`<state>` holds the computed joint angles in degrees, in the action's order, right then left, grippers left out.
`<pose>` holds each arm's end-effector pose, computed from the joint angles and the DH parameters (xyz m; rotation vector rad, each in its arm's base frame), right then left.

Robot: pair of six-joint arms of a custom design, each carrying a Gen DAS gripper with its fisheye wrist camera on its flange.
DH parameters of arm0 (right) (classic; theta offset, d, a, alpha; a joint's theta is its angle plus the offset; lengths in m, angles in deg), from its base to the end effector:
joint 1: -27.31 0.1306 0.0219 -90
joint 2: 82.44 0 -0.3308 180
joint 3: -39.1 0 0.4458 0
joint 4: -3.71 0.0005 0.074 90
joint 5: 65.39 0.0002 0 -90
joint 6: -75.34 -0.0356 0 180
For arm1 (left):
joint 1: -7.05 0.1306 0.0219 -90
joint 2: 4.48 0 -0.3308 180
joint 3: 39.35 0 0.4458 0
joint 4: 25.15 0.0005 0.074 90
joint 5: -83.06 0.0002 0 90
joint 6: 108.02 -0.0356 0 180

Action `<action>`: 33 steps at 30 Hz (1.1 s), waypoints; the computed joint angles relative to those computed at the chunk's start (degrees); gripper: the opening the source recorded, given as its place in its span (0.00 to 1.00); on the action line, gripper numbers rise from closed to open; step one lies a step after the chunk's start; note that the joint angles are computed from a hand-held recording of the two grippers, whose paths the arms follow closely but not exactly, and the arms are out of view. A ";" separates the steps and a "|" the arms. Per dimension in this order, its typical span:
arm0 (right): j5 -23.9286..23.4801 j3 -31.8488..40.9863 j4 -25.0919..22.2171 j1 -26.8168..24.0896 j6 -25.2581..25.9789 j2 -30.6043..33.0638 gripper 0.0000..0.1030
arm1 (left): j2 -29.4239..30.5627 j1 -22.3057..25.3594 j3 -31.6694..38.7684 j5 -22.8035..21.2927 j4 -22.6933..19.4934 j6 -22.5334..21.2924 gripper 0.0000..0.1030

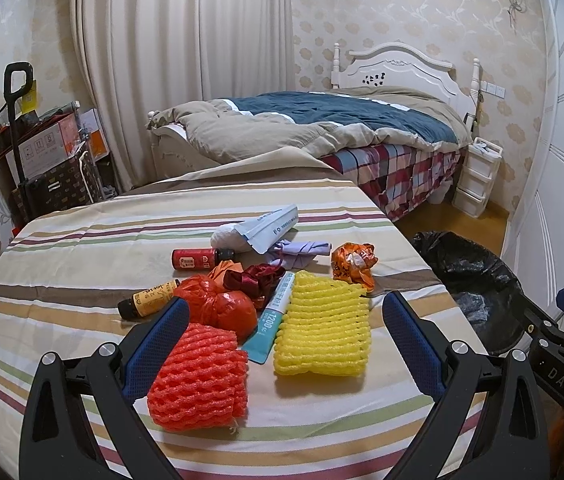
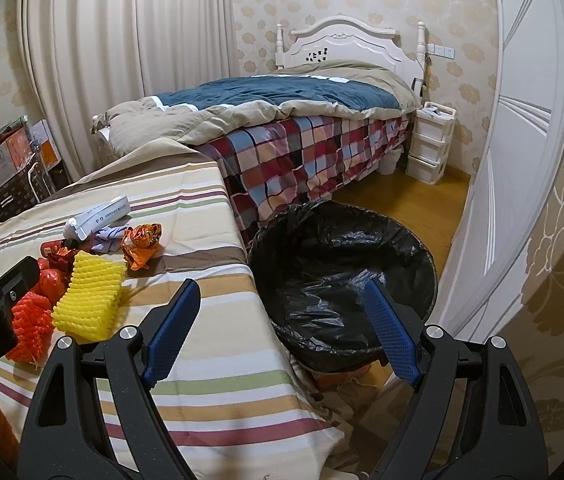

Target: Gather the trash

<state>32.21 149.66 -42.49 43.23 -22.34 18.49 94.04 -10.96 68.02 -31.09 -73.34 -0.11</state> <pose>0.5898 0.1628 0.4647 -0.0848 2.2022 0.0835 0.5689 -0.1702 0.4587 -0.2188 2.1794 0.1254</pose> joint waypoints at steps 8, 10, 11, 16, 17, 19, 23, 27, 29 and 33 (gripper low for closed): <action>0.09 0.11 -0.13 0.01 -0.06 0.10 0.79 | 0.21 0.05 0.28 0.03 -0.19 -0.12 0.94; 0.08 0.11 -0.12 0.01 -0.07 0.10 0.79 | 0.16 0.13 0.25 0.06 -0.10 -0.29 0.94; 0.08 0.11 -0.12 0.01 -0.07 0.10 0.79 | 0.17 0.08 0.22 0.00 -0.11 -0.20 0.94; 0.06 0.12 -0.20 0.00 -0.04 0.12 0.79 | 0.08 -0.21 -0.07 -0.13 -0.10 0.01 0.94; 0.06 0.12 -0.20 0.00 -0.04 0.12 0.79 | 0.03 -0.32 -0.19 -0.17 -0.10 0.08 0.94; 0.02 0.12 -0.24 -0.01 -0.06 0.09 0.79 | -0.13 -0.57 -0.49 -0.31 -0.09 0.25 0.94; 0.08 0.12 -0.26 -0.03 -0.04 0.08 0.79 | -0.26 -0.18 -0.79 -0.07 0.29 -0.06 0.94; -0.01 0.16 -0.38 -0.08 -0.06 0.06 0.79 | -0.92 -0.67 -1.88 -0.44 0.58 0.25 0.94; 0.00 0.18 -0.42 -0.10 0.00 0.05 0.79 | -1.41 -1.00 -2.62 -0.66 0.78 0.41 0.94; -0.04 0.20 -0.46 -0.14 -0.01 0.06 0.79 | 0.06 0.04 -0.09 0.13 -0.08 -0.23 0.94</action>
<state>32.17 149.86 -42.95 43.09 -22.36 18.55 94.10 -10.92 67.93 -30.96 -73.43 -0.34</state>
